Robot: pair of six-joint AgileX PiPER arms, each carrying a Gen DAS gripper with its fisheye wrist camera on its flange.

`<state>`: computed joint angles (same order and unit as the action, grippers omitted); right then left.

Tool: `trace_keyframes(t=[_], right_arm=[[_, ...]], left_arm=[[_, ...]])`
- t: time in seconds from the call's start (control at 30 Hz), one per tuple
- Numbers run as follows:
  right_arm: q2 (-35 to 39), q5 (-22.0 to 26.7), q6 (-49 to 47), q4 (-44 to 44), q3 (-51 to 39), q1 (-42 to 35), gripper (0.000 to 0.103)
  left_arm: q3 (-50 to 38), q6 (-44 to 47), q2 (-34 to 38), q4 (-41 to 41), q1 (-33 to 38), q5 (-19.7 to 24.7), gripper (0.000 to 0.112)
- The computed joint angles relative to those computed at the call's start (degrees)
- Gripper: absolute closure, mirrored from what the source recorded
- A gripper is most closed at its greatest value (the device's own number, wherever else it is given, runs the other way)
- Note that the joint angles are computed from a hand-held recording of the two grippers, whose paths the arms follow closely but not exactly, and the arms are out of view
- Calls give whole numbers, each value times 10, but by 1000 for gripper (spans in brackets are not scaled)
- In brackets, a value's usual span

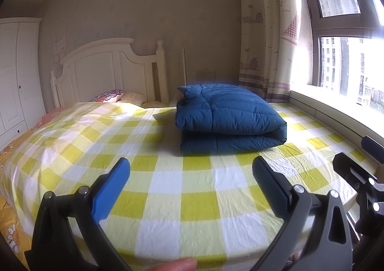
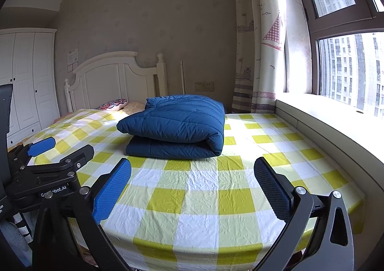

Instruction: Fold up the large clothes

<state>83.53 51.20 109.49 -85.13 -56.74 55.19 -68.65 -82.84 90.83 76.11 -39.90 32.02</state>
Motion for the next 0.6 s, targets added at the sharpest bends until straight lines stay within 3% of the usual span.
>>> trace_keyframes(t=[0.4, 0.6], right_arm=[[16, -1, -14, 10, -14, 4, 5], [33, -15, -22, 20, -24, -3, 5]], left_arm=[[8, -15, 0, 17, 2, -5, 11], [5, 23, 4, -18, 16, -36, 11]])
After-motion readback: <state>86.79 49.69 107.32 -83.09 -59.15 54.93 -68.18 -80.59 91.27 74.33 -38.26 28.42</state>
